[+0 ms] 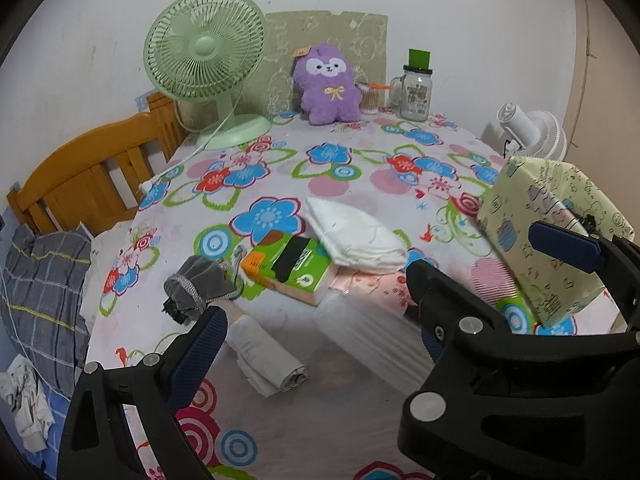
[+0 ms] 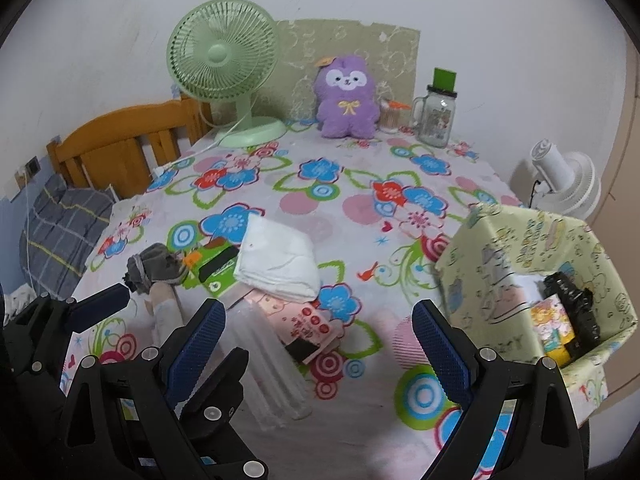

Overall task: Organize soft objects
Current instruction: 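Withdraw both tools from the paper box back toward the remaining items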

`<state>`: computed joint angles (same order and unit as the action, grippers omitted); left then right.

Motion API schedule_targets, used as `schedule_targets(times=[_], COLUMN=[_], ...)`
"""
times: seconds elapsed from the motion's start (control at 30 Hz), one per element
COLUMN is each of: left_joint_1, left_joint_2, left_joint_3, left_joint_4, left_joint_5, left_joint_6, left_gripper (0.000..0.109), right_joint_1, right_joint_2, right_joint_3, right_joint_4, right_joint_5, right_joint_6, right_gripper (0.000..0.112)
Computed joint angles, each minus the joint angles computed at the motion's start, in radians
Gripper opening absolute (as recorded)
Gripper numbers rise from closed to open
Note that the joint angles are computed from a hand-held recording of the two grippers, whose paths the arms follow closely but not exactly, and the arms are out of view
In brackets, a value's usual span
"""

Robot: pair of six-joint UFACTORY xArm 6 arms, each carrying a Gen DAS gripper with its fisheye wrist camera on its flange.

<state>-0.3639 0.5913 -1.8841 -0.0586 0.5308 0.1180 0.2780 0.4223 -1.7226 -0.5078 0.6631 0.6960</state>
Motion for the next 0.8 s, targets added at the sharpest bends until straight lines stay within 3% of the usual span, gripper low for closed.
schedule_targets(times=[0.47,0.73,0.8], left_joint_1=[0.027,0.035,0.036], left_joint_2=[0.050,0.056,0.061], left_joint_3=[-0.028,-0.021,-0.025], left_joint_4=[0.006,-0.002,0.004], left_joint_5=[0.054,0.076,0.083], left_joint_6=[-0.019,-0.010,-0.013], left_gripper=[0.099,0.099,0.099], right_joint_1=[0.016,0.026,0.028], right_joint_2=[0.107,0.165,0.176], right_joint_3=[-0.099,-0.165,-0.178], right_joint_4=[0.112,0.171,0.176], right_joint_5=[0.050,0.097,0.109], right_joint_6=[-0.104,-0.170,-0.176], right_gripper=[0.096,0.091,0.084])
